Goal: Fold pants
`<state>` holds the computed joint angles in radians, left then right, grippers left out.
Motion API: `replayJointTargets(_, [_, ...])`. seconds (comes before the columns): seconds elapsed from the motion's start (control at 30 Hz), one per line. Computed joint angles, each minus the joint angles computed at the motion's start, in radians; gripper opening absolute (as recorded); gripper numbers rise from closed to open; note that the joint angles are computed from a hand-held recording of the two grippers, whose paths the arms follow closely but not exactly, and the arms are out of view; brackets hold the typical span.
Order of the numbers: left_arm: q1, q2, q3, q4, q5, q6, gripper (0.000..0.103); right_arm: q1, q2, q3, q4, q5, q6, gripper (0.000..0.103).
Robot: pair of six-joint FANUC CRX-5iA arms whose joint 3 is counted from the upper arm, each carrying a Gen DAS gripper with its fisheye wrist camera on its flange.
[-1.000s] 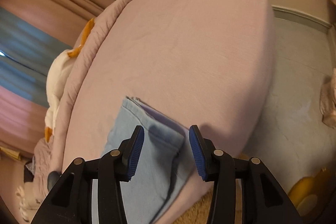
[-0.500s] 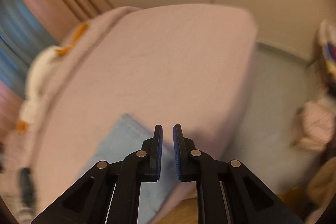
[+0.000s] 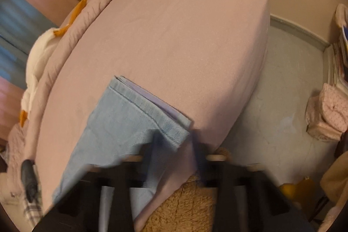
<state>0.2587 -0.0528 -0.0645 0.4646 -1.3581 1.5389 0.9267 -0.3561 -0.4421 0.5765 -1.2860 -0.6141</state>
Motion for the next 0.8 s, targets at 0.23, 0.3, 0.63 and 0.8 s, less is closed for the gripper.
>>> replayJointTargets(0.23, [0.000, -0.012, -0.016, -0.001, 0.014, -0.025, 0.020, 0.008, 0.055, 0.057, 0.039, -0.096, 0.057, 0.010])
replayJointTargets(0.3, [0.000, -0.009, -0.011, 0.006, 0.005, -0.034, 0.022, -0.039, 0.097, 0.106, -0.070, -0.109, 0.152, 0.010])
replayJointTargets(0.63, [0.015, -0.036, 0.055, -0.035, 0.071, -0.023, 0.074, -0.119, 0.137, 0.167, 0.053, -0.020, 0.293, 0.057])
replayJointTargets(0.8, [-0.001, 0.033, 0.094, -0.056, 0.081, 0.013, 0.072, -0.253, 0.241, 0.253, -0.072, 0.128, 0.489, 0.057])
